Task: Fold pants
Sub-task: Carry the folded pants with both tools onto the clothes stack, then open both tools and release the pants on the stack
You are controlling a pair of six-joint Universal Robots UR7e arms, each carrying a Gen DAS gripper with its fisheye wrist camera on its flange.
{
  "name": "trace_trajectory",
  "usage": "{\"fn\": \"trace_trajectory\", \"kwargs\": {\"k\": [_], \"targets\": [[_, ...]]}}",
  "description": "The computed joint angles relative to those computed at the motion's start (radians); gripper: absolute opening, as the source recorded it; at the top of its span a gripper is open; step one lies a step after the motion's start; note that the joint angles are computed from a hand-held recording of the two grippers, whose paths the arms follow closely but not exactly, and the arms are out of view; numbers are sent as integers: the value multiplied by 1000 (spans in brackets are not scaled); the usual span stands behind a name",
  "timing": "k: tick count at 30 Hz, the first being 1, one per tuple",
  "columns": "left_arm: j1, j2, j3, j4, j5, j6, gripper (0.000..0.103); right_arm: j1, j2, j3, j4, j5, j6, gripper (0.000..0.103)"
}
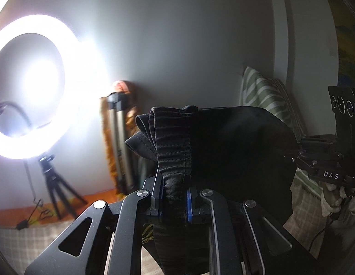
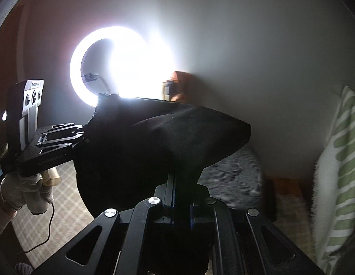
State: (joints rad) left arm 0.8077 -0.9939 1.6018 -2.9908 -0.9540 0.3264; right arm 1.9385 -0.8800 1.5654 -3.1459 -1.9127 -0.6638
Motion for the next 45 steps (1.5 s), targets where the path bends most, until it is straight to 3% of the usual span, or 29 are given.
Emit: {"fn": "trace_trajectory", "kwargs": {"k": [8, 21, 25, 27, 28, 30, 32, 34, 35, 39, 41, 45], "targets": [[27, 157, -203, 91, -28, -23, 12, -62, 15, -133, 90, 0, -8, 6], [103, 394, -514, 273, -3, -80, 13, -166, 215, -484, 317, -8, 32, 6], [104, 437, -569, 287, 18, -70, 22, -175, 261, -541, 332, -41, 32, 8], [103, 442, -577, 291, 23, -85, 22, -176, 271, -552, 322, -64, 30, 14], [103, 443, -577, 296, 19, -93, 22, -173, 277, -556, 307, -81, 27, 24], [103, 446, -578, 291, 34, -83, 30, -169, 285, -550, 248, -124, 12, 36], [98, 448, -575, 273, 53, -63, 58, -162, 282, -534, 215, -147, 17, 44], [95, 450, -577, 274, 75, -63, 68, -159, 276, -516, 188, -158, 14, 55], [94, 449, -578, 276, 84, -68, 68, -155, 275, -505, 161, -170, 10, 63], [92, 427, -560, 273, 84, -102, 71, -137, 269, -466, 86, -201, -19, 71], [89, 413, -541, 273, 92, -105, 71, -123, 275, -459, 41, -231, -51, 81], [83, 373, -484, 259, 103, -120, 78, -115, 259, -427, 4, -226, -63, 85]]}}
